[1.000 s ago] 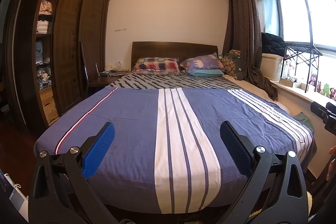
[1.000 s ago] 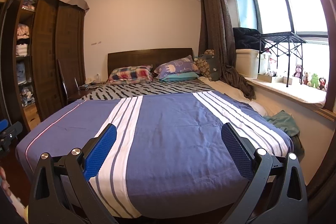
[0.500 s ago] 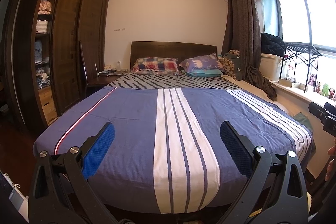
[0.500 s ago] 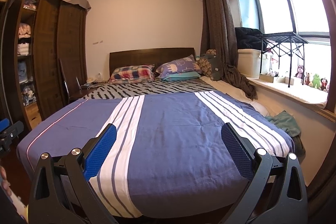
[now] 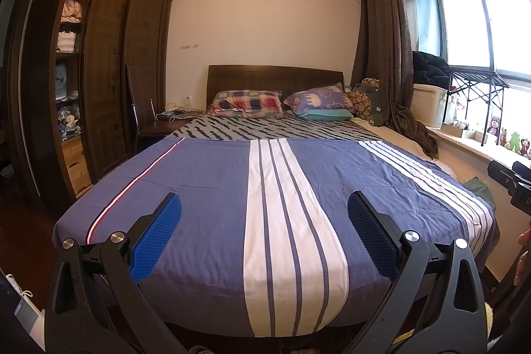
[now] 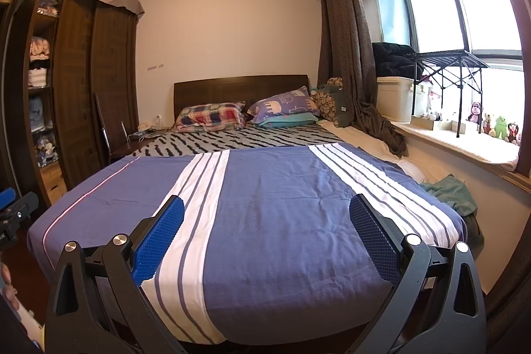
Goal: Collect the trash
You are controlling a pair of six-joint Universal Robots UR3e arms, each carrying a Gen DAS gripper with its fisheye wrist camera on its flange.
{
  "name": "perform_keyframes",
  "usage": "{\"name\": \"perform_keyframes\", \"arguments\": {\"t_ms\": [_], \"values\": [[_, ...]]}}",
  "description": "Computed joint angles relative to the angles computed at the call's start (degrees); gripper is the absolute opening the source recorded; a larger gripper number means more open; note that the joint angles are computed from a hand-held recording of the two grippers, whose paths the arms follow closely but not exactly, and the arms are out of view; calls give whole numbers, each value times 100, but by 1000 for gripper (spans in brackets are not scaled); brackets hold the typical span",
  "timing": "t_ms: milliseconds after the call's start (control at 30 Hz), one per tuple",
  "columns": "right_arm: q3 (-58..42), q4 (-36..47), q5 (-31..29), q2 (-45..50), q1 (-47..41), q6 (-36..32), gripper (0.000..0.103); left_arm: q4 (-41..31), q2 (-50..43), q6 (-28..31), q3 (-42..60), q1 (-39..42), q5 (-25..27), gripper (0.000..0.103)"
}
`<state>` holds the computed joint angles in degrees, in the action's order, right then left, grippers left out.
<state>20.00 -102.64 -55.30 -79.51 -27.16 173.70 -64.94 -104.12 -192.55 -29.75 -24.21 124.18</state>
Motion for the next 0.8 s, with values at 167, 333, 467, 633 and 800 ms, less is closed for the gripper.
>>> {"name": "perform_keyframes", "arguments": {"t_ms": [167,333,467,633,800], "values": [[26,-6,-3,-12,0,-2,100,-118,-88,-8,173,-28,22,95],[312,-164,-54,-132,11,25,100,-237,-214,-24,361,-120,170,95],[486,-273,-117,-196,36,50,100,-369,-172,-159,403,-18,-104,95],[529,-276,-170,-177,75,71,100,-338,-265,-152,461,-139,170,95],[545,-255,-170,-181,68,73,100,-280,-291,-146,440,-182,311,95]]}}
